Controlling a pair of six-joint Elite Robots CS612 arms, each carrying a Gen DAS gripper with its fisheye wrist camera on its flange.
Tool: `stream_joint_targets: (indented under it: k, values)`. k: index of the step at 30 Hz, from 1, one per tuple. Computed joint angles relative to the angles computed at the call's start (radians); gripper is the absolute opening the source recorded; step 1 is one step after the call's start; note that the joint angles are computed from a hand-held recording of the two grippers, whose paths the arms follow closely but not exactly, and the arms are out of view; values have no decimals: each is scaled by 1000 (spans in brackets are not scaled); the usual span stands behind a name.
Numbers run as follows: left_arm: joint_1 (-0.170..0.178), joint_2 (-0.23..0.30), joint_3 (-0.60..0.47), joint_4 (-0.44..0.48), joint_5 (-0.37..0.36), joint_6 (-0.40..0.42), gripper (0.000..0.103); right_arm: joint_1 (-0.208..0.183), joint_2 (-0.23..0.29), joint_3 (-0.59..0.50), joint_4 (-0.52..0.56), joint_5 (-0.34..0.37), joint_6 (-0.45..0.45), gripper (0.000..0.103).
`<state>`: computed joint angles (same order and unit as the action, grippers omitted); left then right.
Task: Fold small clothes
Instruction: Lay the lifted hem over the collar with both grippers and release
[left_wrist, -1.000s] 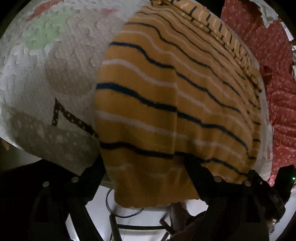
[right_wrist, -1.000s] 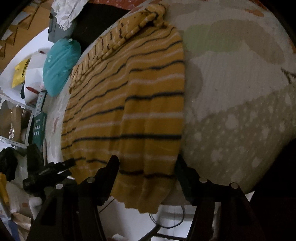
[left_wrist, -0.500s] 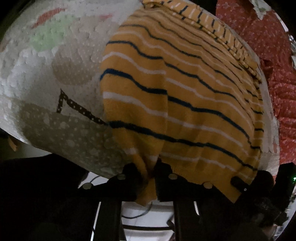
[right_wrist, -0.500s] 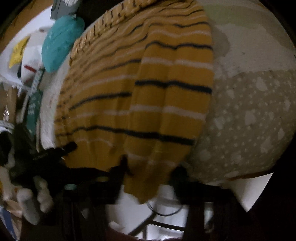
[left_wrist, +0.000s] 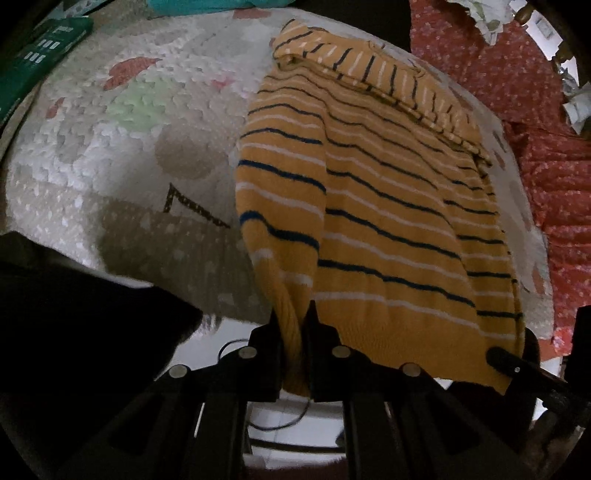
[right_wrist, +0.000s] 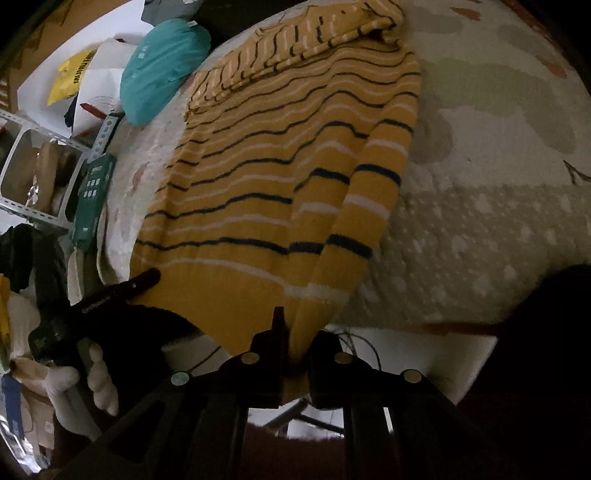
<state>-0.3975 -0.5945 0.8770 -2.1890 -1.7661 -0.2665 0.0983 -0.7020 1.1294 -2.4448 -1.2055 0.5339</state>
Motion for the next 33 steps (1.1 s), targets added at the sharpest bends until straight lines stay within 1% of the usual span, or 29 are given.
stream_joint_targets:
  k: [3, 5, 6, 9, 11, 13, 17, 20, 23, 25, 29, 33]
  values:
    - [-2, 20, -58, 51, 1, 15, 9, -1, -24, 28, 28, 14, -40, 9]
    - [0, 1, -31, 52, -4, 18, 9, 0, -38, 46, 57, 25, -72, 9]
    - [-3, 5, -37, 58, -8, 6, 9, 1, -43, 51, 77, 34, -89, 9]
    - [9, 2, -32, 67, -42, -23, 9, 0, -48, 69, 89, 56, -108, 9]
    - [17, 4, -33, 59, -68, -52, 9, -3, -47, 78, 65, 74, -93, 9]
    - [23, 8, -46, 43, -89, -72, 9, -6, -46, 83, 20, 79, -76, 9]
    - [11, 12, -72, 22, -49, -57, 9, -10, -46, 80, -68, 72, -43, 9]
    - [4, 39, -141, 33, -15, -24, 9, -9, -39, 55, -131, 42, -15, 10]
    - [0, 63, -201, 48, -1, -11, 9, -4, -25, 13, -165, 1, -7, 10]
    - [-1, 88, -257, 64, 9, -3, 9, -9, -21, -2, -175, -8, -9, 10]
    - [-5, 138, -367, 109, 19, -2, 9, -14, -6, -36, -192, -15, 18, 10]
    - [-9, 213, -525, 192, 30, 2, 9, -26, 11, -67, -189, -8, 30, 10]
